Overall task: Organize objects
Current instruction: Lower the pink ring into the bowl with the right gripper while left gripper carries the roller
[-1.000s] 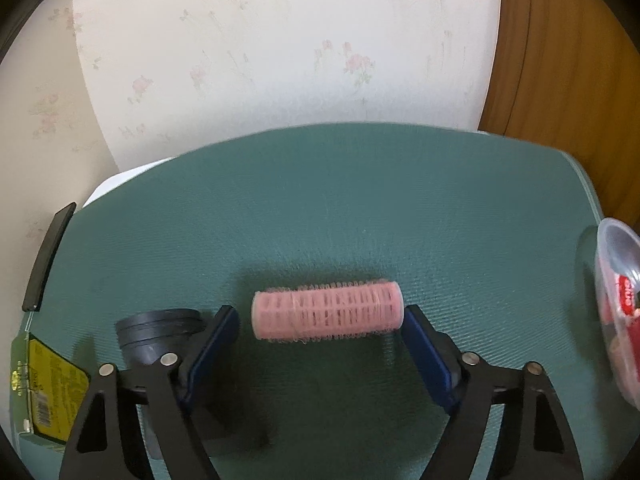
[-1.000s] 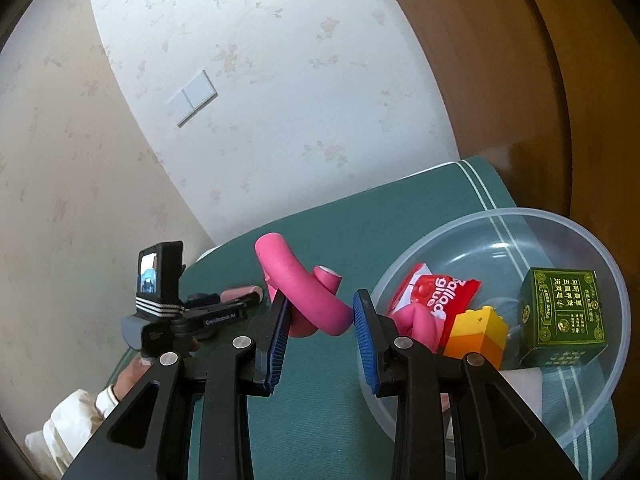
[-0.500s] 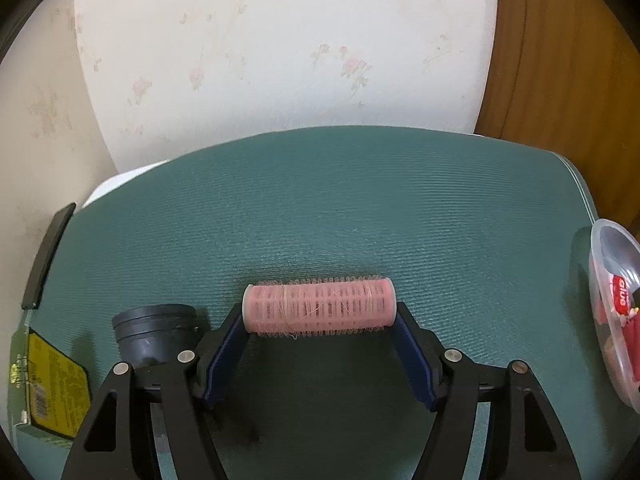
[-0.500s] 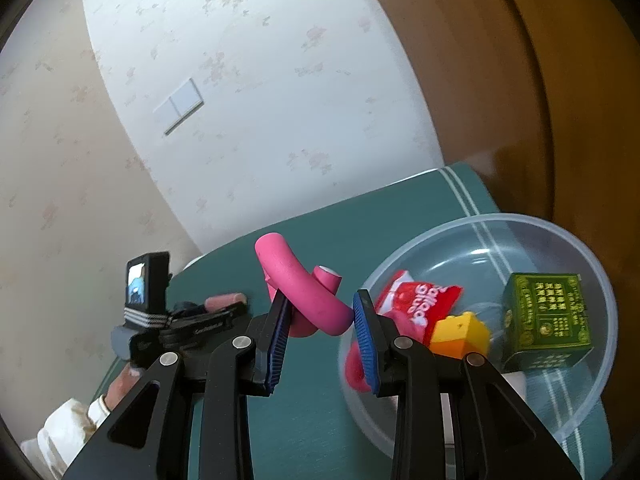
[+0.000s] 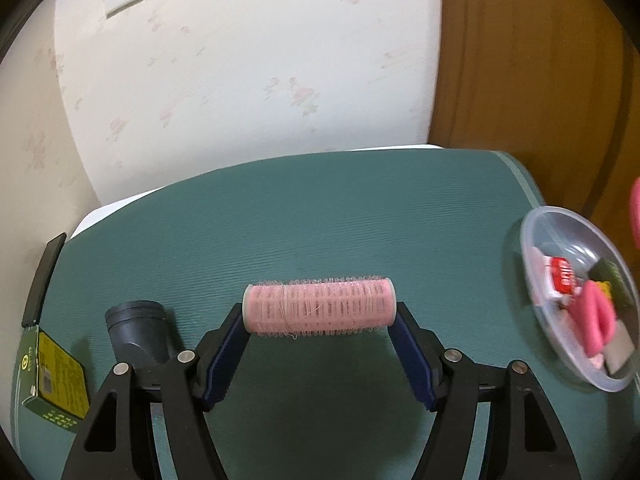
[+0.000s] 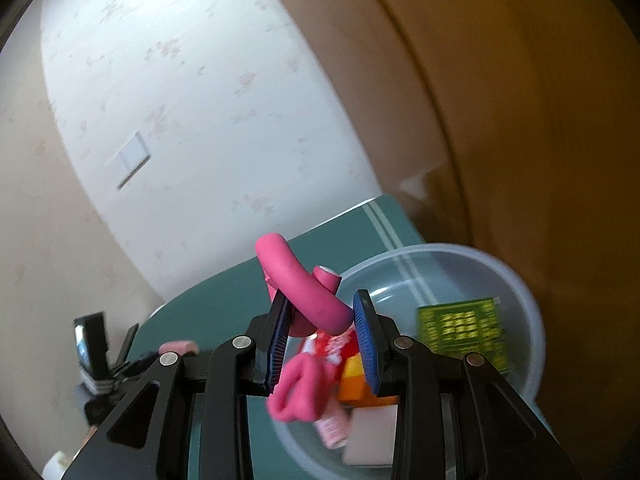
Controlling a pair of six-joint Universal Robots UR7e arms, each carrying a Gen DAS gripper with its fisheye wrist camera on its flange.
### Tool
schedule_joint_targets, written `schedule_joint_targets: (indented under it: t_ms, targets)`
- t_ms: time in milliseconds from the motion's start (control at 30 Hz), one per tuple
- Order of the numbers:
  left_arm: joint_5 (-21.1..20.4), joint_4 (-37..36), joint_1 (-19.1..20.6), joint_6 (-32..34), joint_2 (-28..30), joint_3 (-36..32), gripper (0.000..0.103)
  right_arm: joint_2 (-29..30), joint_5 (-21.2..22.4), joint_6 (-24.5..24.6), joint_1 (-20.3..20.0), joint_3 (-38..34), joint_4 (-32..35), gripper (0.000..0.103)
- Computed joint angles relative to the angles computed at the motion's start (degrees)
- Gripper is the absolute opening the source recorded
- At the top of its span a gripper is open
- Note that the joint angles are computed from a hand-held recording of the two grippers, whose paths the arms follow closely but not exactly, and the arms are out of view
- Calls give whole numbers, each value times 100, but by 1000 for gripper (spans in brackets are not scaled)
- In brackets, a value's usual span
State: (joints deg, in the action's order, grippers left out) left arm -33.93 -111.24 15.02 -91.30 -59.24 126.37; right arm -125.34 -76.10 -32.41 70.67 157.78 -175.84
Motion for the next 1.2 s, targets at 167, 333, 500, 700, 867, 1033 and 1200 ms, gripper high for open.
schedule_joint_targets:
  t_ms: [167,333,500,700,867,1033,1200]
  targets:
    - [14,-320,-175,238,152,-77,73,170,-183,253,-116,-109,-253,33]
    - [48,-604,-330,546,318,-180,73,375,-409,373,-104,-196,-377,33]
    - [49,-874,-422,822,443,-255,73,682,-652,374,-10,-226,-579,33]
    - [3,-1061,-504,990,590,-346,73,966,-740,381,-8,-272,-670,34]
    - [-28,-1188,-555,1142,732,-448,73,966,-625,408,-74,-312,-432,43]
    - [-42,-1349,-574,1324,864,-545,73,804,-446,370,-175,-220,-509,46]
    - [-69,-1610,-552,1642,1054,-678,73,583,-267,459,-330,-173,-435,46]
